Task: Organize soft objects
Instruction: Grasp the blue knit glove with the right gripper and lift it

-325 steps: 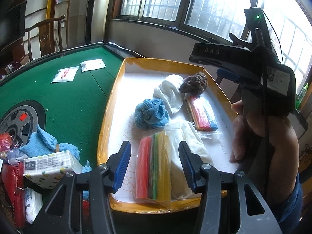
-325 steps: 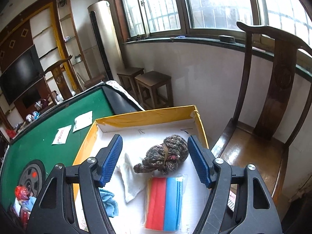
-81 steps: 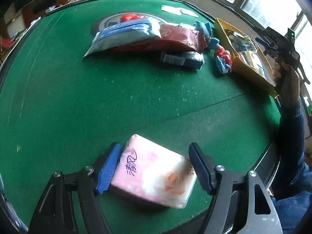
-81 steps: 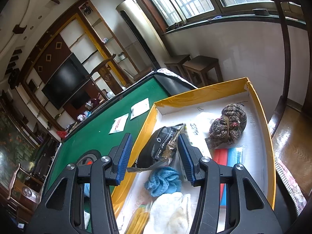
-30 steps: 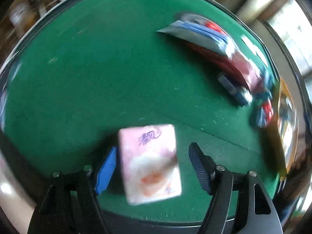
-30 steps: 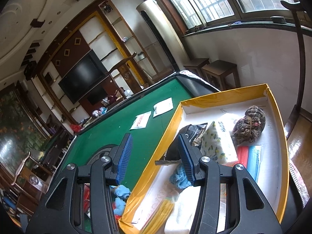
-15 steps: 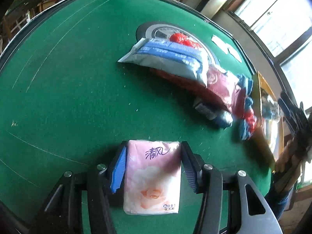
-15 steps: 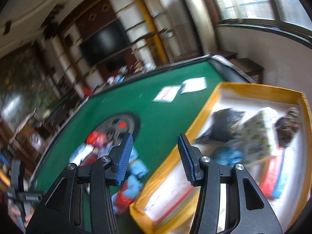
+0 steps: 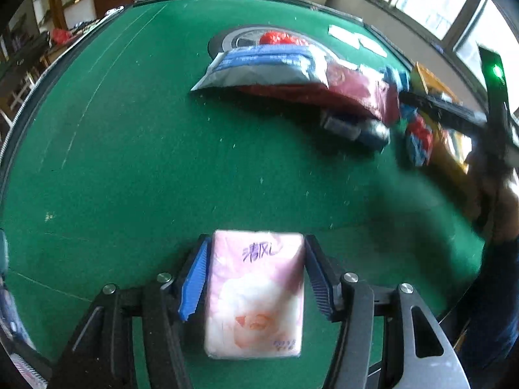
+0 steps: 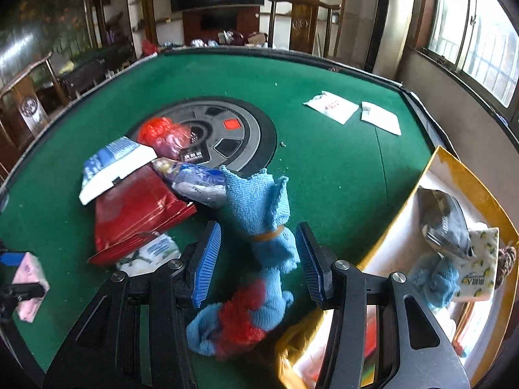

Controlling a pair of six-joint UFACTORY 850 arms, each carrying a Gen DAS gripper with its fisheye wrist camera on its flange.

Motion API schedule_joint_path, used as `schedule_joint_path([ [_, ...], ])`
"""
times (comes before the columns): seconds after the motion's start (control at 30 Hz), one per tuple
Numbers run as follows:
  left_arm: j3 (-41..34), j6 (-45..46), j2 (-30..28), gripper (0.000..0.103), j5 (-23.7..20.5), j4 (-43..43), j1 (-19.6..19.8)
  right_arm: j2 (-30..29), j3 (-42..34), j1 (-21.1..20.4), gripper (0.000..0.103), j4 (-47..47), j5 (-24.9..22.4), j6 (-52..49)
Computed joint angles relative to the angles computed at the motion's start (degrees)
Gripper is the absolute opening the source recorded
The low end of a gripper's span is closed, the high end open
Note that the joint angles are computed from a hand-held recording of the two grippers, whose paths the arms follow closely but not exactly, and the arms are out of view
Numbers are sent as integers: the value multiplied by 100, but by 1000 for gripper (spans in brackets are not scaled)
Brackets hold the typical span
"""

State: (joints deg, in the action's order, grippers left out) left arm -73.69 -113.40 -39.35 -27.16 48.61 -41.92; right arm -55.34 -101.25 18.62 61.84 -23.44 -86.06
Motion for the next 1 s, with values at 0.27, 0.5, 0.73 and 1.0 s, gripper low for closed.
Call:
schedule_joint_path([
  [0.27,-27,227,-108,69,-510,292,-268,-6,118,34,22,506,257,-353],
  [0.5,34,-788,-82,53,-554,970,-248,157,316,-312,22,2422,-606,-1563],
  [0.73,-280,-1293,-94,53,-555,1796,-218,166,287,-467,22,2676,-911,-1508],
  [1.0,-1694,-110,-705,53,-654,1659,-127,216,278,-681,22,3090,-1146,-1500],
])
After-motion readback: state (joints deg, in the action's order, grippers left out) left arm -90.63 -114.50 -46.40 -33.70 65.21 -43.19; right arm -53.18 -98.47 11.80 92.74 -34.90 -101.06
